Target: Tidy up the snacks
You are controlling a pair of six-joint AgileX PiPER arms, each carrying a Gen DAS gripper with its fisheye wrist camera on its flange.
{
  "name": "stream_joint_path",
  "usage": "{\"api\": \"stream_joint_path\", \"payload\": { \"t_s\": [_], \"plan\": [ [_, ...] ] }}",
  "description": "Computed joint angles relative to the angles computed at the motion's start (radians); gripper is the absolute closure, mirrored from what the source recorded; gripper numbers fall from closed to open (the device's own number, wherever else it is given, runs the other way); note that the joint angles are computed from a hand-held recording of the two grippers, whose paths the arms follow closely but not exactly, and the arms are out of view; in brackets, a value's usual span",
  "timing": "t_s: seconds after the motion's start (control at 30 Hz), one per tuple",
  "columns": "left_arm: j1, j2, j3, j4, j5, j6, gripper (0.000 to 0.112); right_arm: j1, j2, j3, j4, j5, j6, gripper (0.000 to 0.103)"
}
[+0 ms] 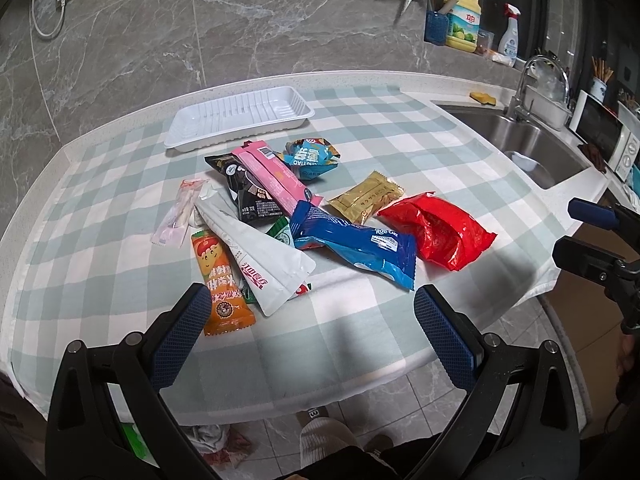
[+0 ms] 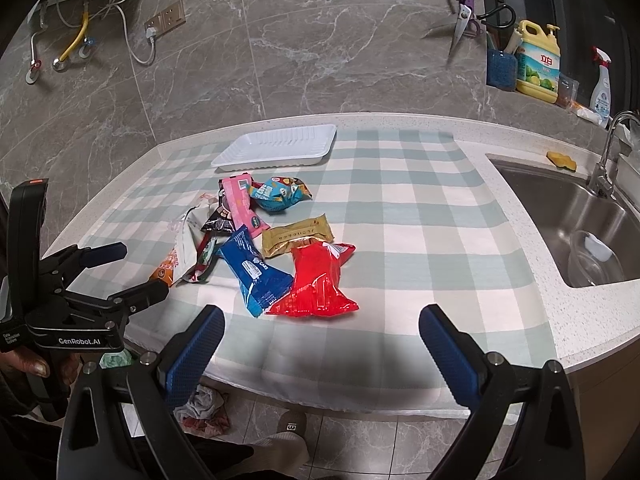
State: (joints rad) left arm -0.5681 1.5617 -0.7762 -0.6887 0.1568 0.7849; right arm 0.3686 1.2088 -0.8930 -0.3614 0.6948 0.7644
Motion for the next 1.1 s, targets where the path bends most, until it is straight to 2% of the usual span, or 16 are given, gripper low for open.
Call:
{"api": "stream_joint_path", "payload": {
  "t_s": [0.1, 0.6, 0.8, 1.1],
  "plan": [
    [-0.008, 0.007, -0.006, 0.035, -0.007, -0.040, 0.010, -0.003, 0.002, -0.002, 0.004, -0.002, -0.005, 0.003],
    [-0.008, 0.007, -0.006, 0.025, -0.007, -0.031, 0.010, -0.027, -0.016, 0.020, 0.023, -0.013, -0.039, 0.003],
    [-0.015, 0.017, -0.016, 0.092, -0.013, -0.102, 0.010, 0.019, 0.036, -0.024, -0.019, -0.005, 0.025, 0.003],
    [-0.002, 0.020, -0.009, 0.012, -0.020, -0.014, 0.010, 0.007, 0.033, -0.020, -0.007, -0.009, 0.009, 0.003]
  ]
}}
